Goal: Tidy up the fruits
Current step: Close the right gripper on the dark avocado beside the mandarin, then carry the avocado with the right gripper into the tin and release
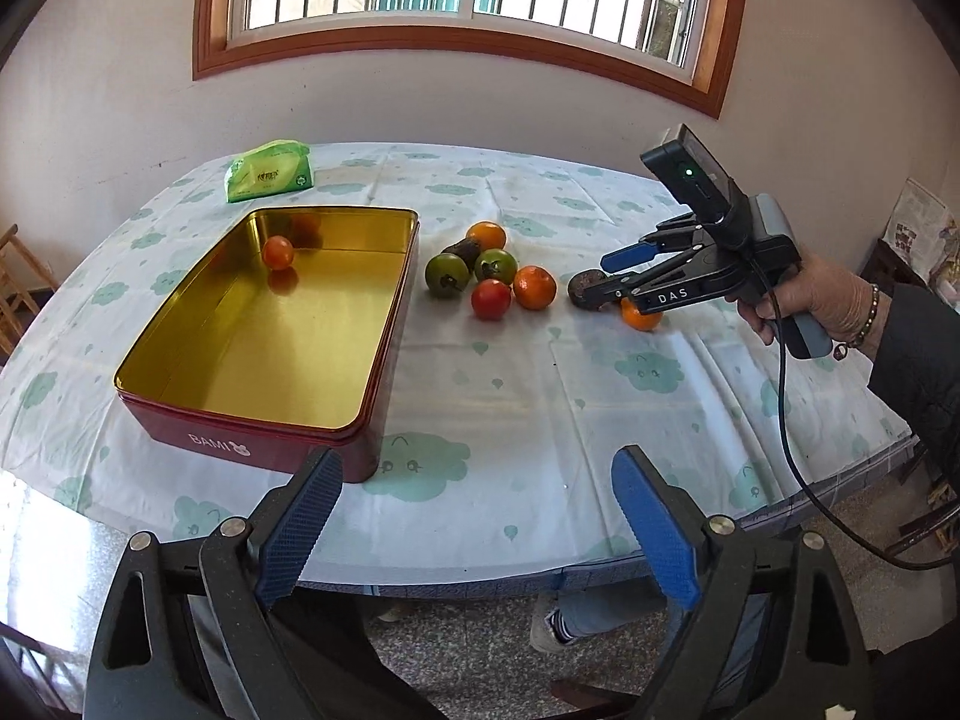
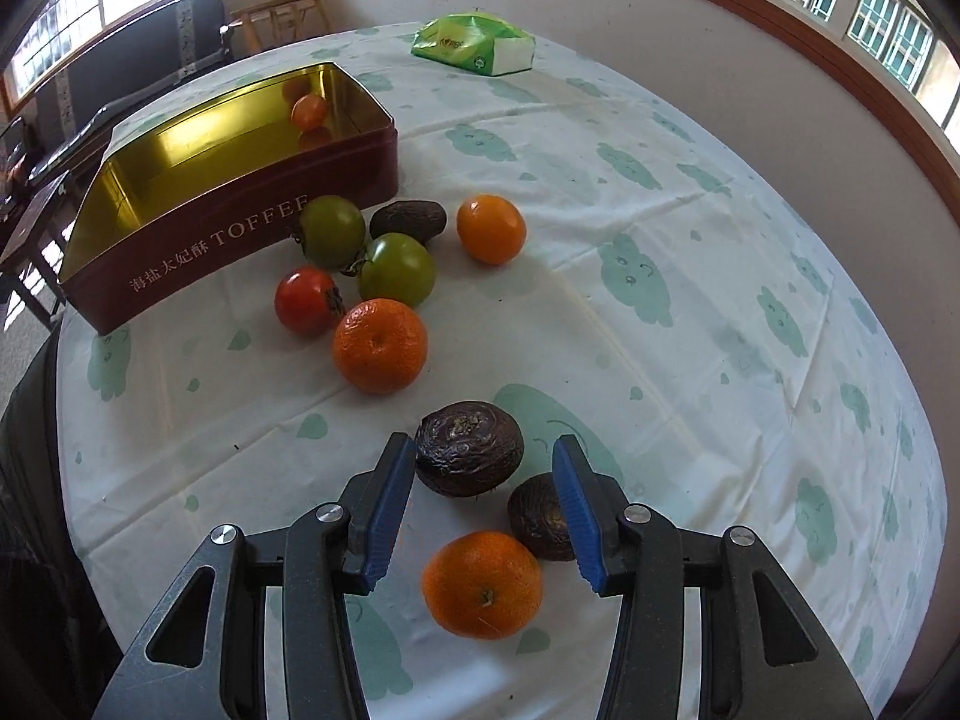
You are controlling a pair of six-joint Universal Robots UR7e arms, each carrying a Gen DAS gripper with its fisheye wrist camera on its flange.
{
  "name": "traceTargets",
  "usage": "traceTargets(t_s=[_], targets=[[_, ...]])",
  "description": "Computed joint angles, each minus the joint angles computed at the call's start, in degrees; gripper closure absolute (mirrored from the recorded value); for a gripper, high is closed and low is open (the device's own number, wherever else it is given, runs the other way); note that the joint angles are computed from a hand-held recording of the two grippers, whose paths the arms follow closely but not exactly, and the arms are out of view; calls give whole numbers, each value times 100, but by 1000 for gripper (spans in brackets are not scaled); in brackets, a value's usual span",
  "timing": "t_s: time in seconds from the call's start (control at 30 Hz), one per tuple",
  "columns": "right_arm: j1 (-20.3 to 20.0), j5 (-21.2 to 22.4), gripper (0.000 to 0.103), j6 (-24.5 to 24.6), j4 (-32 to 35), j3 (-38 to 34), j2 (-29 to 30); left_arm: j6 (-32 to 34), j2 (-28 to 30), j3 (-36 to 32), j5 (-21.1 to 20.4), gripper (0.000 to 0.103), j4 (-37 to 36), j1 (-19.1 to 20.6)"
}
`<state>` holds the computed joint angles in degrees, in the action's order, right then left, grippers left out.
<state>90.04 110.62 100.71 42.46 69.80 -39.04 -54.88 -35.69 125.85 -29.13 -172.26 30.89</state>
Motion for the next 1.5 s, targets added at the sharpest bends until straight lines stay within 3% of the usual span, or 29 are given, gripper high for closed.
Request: traceTargets(t_s=[0.1, 0.27, 0.5, 0.6, 0.73, 0.9, 1.1, 1.23, 1.3, 1.5], targets=[[56, 191, 60, 67, 64, -161, 190, 28, 21, -71, -13, 14, 137, 32], [-6, -10, 62, 276, -127, 147, -37, -194, -35, -35, 15, 14, 262, 53], [-113, -1384, 62, 891, -139, 1078, -900, -474, -97, 100, 339, 14, 263, -45], [62, -1817, 62, 1089, -18, 1192, -940, -850, -163, 50, 541, 14, 863, -151], [471, -2098, 62, 1369, 163, 991, -616, -1058, -229, 150, 720, 14, 1019, -311], [995, -2012, 62, 1672, 287, 645, 29, -2377, -547, 204, 975, 14, 2561, -491], [1426, -1385, 62, 1943, 209, 180, 833, -3729, -903, 253, 949, 11, 4033, -537], [1569, -998, 62, 2107, 206, -155, 1232, -4104, -1040, 268, 801, 11, 4491, -522], [1623, -830, 62, 2220, 241, -375, 1417, -4650, -1109, 166, 796, 11, 5275, -542], [1762, -501, 62, 2646, 516, -961, 1865, -4565, -1195, 232, 579, 5, 5215, -416]])
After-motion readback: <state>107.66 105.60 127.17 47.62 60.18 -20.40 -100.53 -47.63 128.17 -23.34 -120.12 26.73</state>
